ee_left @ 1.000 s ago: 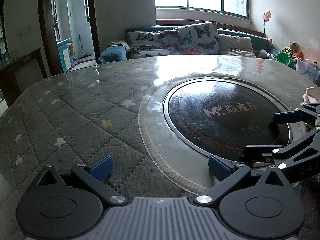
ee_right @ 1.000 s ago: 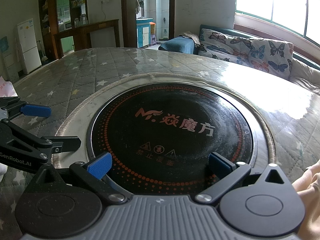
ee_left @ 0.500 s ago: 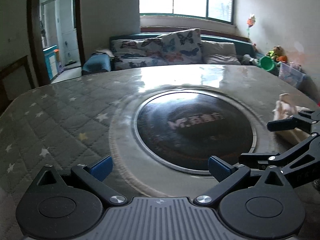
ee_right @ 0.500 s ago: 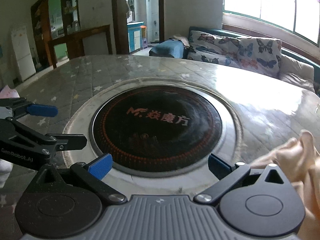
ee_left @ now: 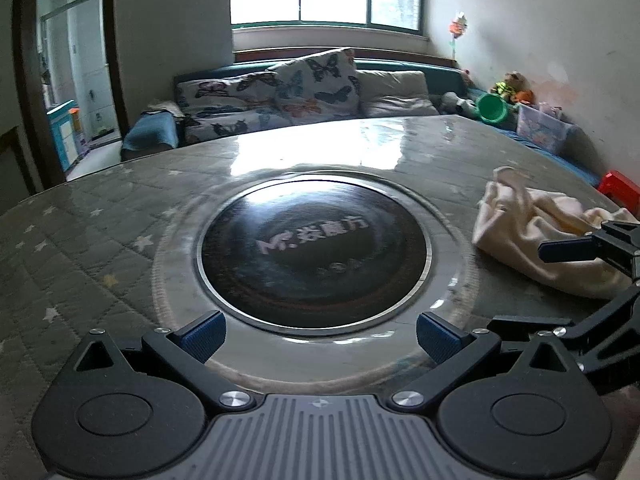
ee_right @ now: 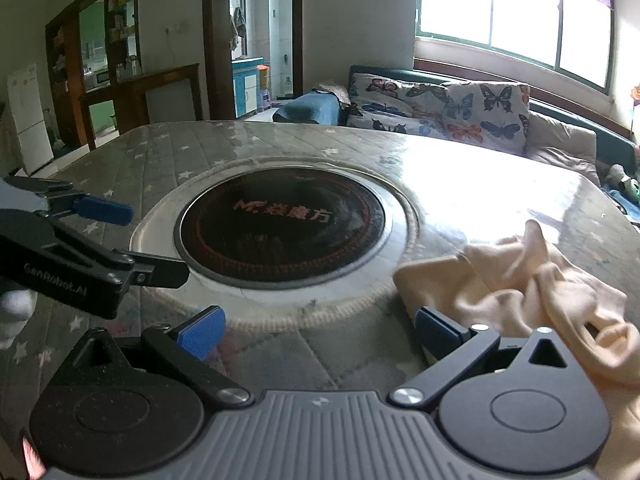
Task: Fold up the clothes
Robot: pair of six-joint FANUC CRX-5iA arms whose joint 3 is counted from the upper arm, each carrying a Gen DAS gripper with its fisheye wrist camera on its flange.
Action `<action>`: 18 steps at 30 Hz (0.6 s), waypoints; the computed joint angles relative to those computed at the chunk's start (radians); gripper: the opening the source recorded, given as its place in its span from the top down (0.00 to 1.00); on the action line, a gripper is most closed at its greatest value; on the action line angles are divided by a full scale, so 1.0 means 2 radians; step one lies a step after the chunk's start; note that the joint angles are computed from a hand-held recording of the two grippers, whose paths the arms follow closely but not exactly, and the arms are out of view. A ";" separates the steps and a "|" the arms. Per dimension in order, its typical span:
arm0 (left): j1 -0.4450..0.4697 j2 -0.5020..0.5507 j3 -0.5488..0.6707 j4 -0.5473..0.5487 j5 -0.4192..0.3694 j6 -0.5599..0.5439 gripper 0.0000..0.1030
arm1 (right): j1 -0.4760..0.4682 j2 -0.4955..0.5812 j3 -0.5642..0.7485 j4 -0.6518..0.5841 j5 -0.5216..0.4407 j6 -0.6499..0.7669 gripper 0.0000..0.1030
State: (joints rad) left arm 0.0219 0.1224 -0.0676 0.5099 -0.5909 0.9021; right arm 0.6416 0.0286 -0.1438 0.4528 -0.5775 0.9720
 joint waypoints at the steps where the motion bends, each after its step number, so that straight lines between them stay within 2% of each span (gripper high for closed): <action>1: -0.002 0.000 0.001 0.002 -0.003 -0.002 0.00 | 0.000 -0.004 -0.005 0.003 -0.001 -0.005 0.01; 12: -0.022 -0.005 0.010 -0.009 -0.035 -0.002 0.00 | 0.006 -0.053 -0.062 0.054 -0.015 -0.084 0.01; 18: -0.035 -0.012 0.013 -0.017 -0.047 0.002 0.00 | 0.012 -0.080 -0.091 0.079 -0.039 -0.128 0.00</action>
